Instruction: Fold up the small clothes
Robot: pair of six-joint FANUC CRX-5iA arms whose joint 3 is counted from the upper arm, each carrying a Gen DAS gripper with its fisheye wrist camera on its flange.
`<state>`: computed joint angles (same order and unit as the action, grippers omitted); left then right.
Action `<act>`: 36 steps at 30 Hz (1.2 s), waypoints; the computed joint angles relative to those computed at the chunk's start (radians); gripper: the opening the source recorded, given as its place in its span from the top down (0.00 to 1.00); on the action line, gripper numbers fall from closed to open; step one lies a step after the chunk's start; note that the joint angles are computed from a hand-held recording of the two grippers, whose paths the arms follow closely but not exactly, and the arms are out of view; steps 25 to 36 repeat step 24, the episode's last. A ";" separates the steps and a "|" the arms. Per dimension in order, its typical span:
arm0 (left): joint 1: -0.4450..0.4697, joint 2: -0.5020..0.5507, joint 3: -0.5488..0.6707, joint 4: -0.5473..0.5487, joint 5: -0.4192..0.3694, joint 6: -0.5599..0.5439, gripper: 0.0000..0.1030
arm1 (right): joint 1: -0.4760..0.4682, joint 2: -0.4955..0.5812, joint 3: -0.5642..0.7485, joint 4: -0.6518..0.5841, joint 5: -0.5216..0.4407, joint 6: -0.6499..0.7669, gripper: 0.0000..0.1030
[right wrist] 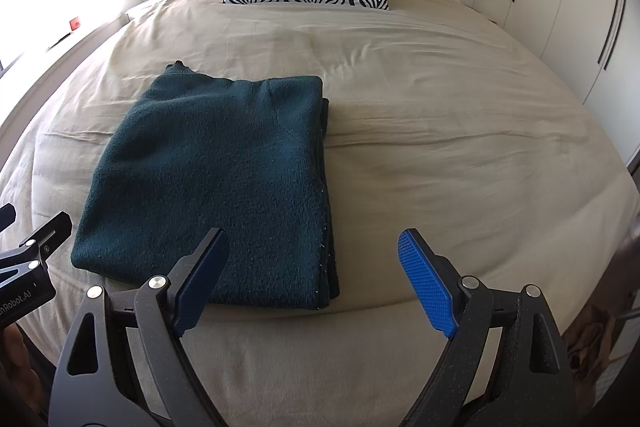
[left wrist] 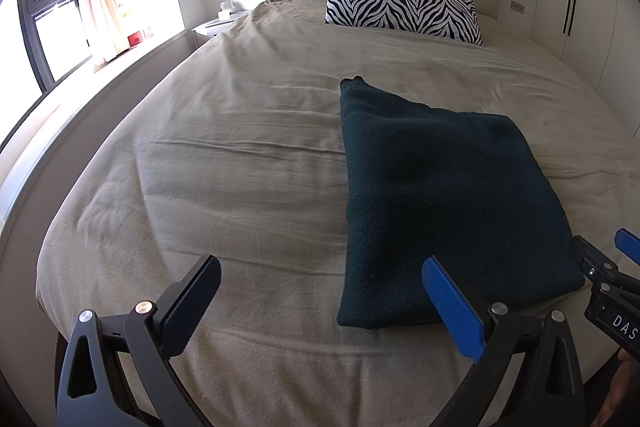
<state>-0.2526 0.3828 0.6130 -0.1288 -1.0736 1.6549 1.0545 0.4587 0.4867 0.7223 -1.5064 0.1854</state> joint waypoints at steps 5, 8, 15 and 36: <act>-0.001 -0.002 -0.005 0.001 0.002 0.000 0.00 | 0.000 -0.003 -0.004 -0.001 0.000 0.000 0.16; 0.000 -0.003 -0.005 0.001 0.002 0.001 0.00 | 0.000 -0.002 -0.003 -0.001 0.000 0.001 0.16; -0.001 -0.001 -0.005 0.004 -0.001 0.003 0.00 | 0.001 -0.005 -0.008 -0.002 0.001 -0.001 0.16; -0.002 -0.004 -0.016 0.001 0.014 0.010 0.00 | 0.004 -0.022 -0.042 -0.008 0.014 -0.013 0.16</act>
